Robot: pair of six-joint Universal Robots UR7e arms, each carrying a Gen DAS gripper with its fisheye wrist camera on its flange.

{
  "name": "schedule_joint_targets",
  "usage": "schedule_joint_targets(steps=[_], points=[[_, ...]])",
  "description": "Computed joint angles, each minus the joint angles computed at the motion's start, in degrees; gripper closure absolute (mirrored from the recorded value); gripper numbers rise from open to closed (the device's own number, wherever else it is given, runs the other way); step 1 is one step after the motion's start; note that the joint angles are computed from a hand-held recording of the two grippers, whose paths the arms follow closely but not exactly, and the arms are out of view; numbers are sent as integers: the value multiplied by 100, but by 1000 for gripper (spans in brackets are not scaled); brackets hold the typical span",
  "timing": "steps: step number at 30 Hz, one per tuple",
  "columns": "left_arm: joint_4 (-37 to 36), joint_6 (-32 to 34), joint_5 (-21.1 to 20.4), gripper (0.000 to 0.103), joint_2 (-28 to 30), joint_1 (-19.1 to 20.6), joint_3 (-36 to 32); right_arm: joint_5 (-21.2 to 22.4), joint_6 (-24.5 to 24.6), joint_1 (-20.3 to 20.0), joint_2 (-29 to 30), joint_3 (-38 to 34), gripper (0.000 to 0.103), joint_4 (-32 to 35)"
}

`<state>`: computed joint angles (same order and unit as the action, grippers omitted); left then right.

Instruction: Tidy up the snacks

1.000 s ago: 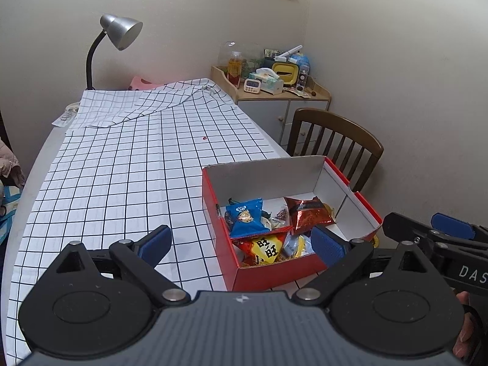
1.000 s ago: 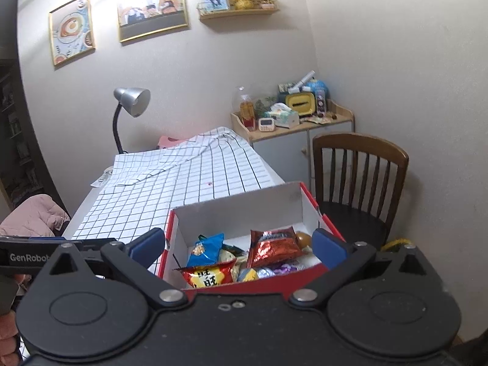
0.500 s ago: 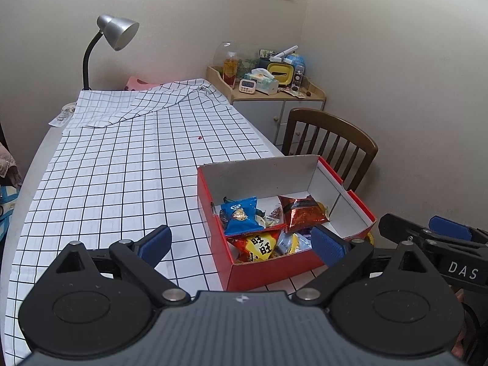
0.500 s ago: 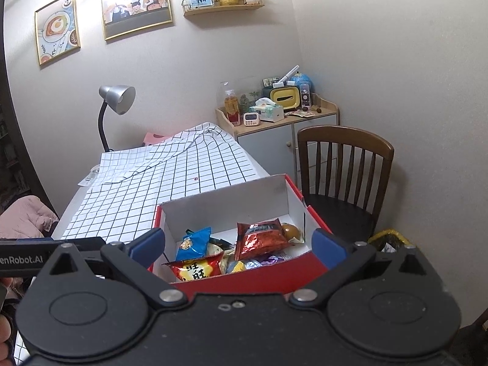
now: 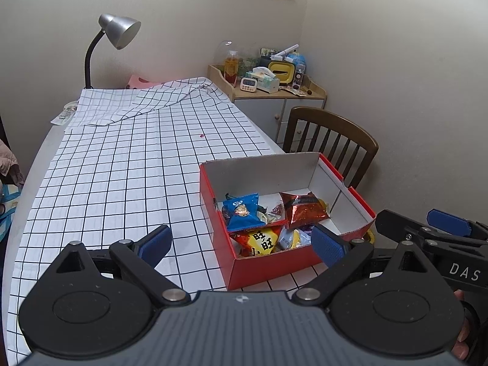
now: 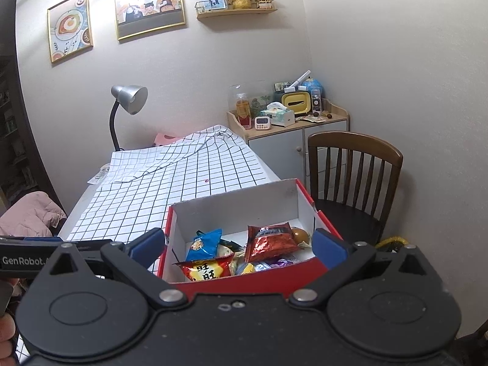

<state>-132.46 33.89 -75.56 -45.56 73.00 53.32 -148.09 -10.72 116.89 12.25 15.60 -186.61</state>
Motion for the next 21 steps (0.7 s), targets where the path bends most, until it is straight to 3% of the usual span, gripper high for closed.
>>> schedule_joint_targets(steps=[21], points=[[361, -18, 71, 5, -25, 70, -55, -222, 491, 34, -100, 281, 0, 312]])
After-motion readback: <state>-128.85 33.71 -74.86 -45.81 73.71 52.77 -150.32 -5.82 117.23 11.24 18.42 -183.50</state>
